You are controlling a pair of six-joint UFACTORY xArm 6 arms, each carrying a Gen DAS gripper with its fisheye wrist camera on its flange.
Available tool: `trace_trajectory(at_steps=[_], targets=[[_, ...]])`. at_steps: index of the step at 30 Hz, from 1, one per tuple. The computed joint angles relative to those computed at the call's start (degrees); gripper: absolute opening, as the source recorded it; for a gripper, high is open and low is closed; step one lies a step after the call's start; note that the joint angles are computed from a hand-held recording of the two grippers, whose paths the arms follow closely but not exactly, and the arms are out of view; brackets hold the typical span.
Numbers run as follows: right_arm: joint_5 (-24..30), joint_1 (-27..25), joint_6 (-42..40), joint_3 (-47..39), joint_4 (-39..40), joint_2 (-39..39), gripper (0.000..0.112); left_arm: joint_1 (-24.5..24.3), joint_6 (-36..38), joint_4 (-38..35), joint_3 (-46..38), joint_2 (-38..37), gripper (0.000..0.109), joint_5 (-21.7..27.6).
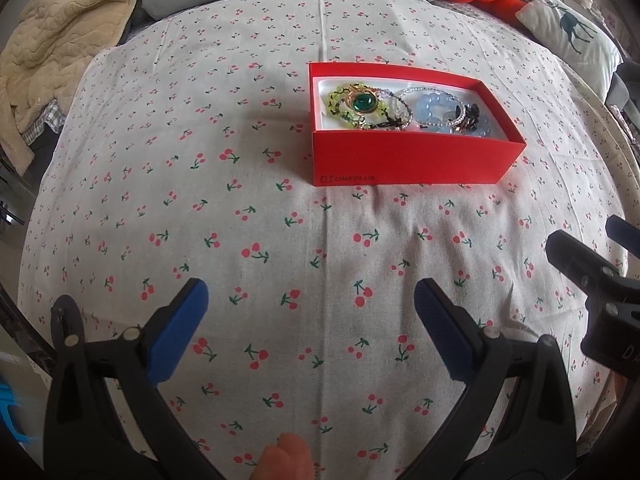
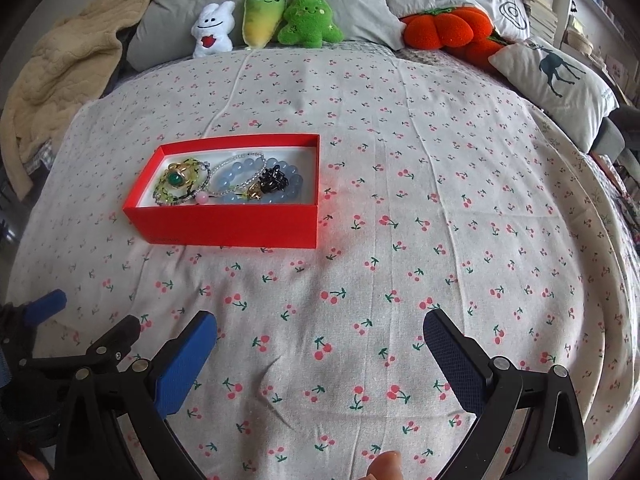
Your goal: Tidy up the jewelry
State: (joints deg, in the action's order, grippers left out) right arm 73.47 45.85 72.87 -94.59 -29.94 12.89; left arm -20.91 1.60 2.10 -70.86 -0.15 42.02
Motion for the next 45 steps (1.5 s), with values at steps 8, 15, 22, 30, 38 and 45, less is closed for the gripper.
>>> trace_trajectory(at_steps=[8,15,22,30,38,45], targets=[[0.3,-0.1,-0.3,0.0,0.9,0.2,0.103,-0.1,-0.4,0.1,0.0,0.0,0.102,0.0],[0.8,0.2,-0.4,-0.7,0.6,0.7,0.103,-0.2,-0.1,-0.4,0.3,-0.2,0.102,-0.7],[1.4,0.5,-0.4,-1.4,-0.4,1.2,0.103,-0.1,-0.6,-0.3,0.6,-0.6,0.102,-1.6],[1.7,0.6,-0.2,-1.5,-0.4,1.2,0.103,-0.1,-0.7,-0.3,0.4,-0.6,0.102,-1.4],[2.3,0.7,0.4,-1.5,-1.1,1.0,0.103,-0.2,-1.6,1.0,0.7,-0.8,0.102,-2.1],[2.6,0.7,0.4,-1.6,-1.2,1.0,0.103,-0.5,-1.0,1.0,0.9,-0.9,0.102,-2.3]])
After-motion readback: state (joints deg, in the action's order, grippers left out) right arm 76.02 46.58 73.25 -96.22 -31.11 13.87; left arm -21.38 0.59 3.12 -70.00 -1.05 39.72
